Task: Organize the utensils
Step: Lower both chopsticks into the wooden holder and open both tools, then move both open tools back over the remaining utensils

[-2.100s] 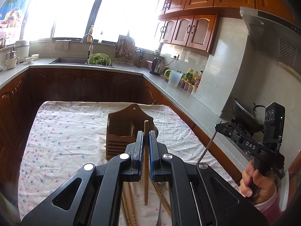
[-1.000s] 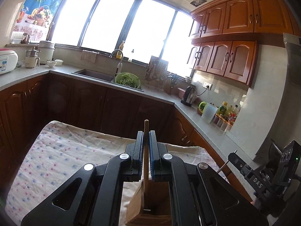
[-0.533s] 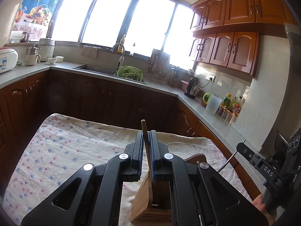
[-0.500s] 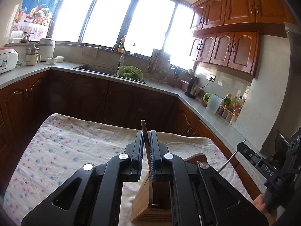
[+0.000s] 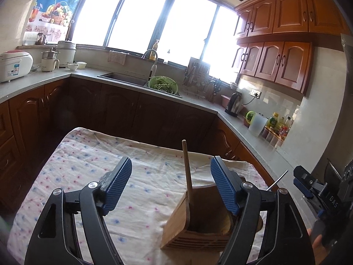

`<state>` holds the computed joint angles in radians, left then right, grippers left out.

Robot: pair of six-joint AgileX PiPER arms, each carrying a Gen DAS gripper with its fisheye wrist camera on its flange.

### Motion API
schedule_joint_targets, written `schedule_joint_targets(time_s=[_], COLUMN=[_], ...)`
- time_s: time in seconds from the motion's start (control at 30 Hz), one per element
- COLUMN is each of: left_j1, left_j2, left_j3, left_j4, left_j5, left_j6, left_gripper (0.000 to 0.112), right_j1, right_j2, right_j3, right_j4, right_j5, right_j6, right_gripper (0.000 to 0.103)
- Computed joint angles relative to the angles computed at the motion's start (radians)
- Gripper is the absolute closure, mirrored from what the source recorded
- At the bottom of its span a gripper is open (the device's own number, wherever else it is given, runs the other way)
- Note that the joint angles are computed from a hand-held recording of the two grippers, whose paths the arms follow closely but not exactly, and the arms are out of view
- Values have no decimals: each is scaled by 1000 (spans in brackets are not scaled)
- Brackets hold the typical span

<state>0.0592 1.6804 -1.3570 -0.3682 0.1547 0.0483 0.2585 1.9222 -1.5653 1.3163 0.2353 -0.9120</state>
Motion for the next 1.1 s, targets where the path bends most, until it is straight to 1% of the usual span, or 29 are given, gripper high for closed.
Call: schedule_joint_targets(time_s=[0.03,0.07,0.1,0.17,0.23,0.3,0.37,0.43,0.57,0.7,0.8,0.87,0.97,1.0,1.1], left_j1=[3,2,1,0,-3,-2,-4,-13,-48,-77,-108,-126,-149,-159,-184], left_j2=[-11,-22,-33,-59,-86,-118,-159,-204,-299,-390,-448,-483,-513,-520,-533], left_j3=[14,26,37,69,95,130,184,242,361,469,535,574,623,640,684], left_j4=[21,82,167,235,325,328,323,370,546,568,623,631,643,668,696], left_j5=[1,4,11,22,52,75,76,75,73,77,97,109,119,121,121], left_j6=[-19,-78,-160,-225,-309,-304,-292,-326,-478,-502,-564,-586,-616,-646,-683], left_gripper=[32,27,25,19,17,17,16,16,16,16,16,16,16,16,16], right_j1=[-3,-6,-10,-20,-31,-40,-51,-54,-63,-73,-83,-94,-99,-98,-88], right_j2=[-13,-23,-35,-61,-92,-130,-175,-224,-320,-423,-487,-523,-576,-590,-623], right_j3=[14,25,40,75,120,170,236,309,432,568,643,684,757,778,843], right_j4=[18,21,39,95,141,153,184,213,160,148,57,-7,-55,-70,-94], right_j5=[3,7,14,31,47,64,86,85,88,79,76,83,76,72,43], right_j6=[-17,-17,-31,-75,-111,-124,-164,-208,-187,-183,-106,-49,-17,-8,4], right_gripper=[24,20,18,9,5,5,3,3,3,3,3,3,3,3,3])
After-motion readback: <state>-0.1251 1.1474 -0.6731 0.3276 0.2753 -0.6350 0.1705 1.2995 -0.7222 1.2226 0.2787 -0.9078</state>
